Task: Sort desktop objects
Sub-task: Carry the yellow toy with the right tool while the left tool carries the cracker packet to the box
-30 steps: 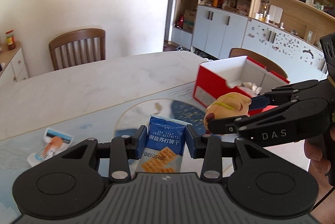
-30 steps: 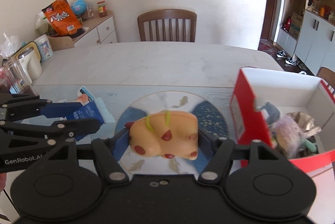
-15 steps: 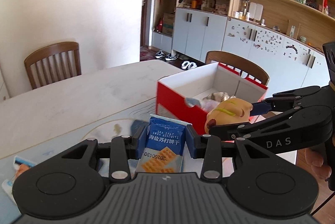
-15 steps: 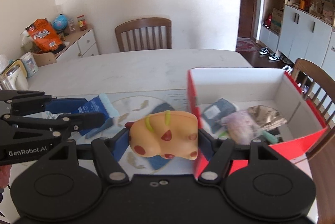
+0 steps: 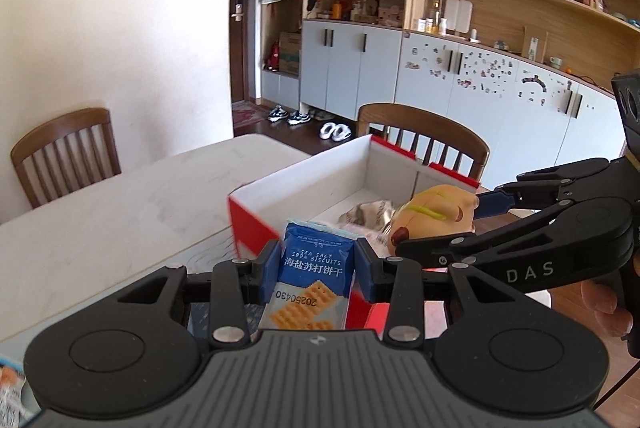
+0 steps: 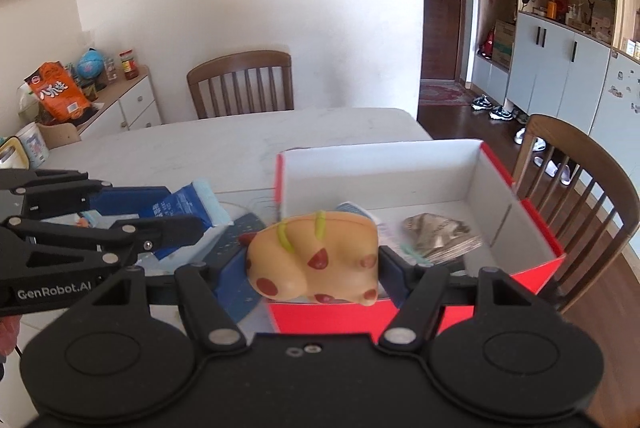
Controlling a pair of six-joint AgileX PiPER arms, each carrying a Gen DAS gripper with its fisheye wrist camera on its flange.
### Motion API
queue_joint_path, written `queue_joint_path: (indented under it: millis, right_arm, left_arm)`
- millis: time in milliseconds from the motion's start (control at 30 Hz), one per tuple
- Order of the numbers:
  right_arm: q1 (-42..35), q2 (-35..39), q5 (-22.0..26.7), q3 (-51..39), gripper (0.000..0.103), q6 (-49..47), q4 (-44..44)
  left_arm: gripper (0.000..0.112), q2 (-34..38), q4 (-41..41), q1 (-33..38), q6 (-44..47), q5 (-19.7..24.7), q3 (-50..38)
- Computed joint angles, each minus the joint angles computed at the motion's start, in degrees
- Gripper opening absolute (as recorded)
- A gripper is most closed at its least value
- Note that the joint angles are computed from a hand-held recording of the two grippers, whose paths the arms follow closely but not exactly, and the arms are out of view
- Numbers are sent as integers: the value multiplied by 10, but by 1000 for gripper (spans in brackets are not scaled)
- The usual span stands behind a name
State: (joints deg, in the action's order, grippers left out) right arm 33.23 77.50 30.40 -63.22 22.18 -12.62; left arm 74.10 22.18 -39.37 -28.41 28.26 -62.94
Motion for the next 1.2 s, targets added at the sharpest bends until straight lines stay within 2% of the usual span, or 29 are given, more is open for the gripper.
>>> queue_joint_path:
  millis: [300, 500, 700, 833, 1000, 1200]
  right_arm:
    - [-93, -4, -14, 12, 69, -132, 92]
    - [-144, 10, -22, 3, 69, -211, 148]
    - [-195, 36, -25, -15, 69, -285, 199]
    - [-227, 60, -23, -32, 69, -326, 234]
    - [-247, 97, -8, -59, 69, -364, 270]
    - [-250, 130, -1, -75, 69, -389, 283]
  left_arm:
    - [38, 82, -11, -8, 8, 3, -84]
    - [38, 143, -40, -3, 55, 13, -163]
    - [38, 216, -110, 14, 135, 27, -259]
    - [38, 269, -180, 32, 207, 48, -326]
    - [38, 340, -219, 45, 252, 88, -415]
    - [38, 445, -247, 56, 295, 173, -569]
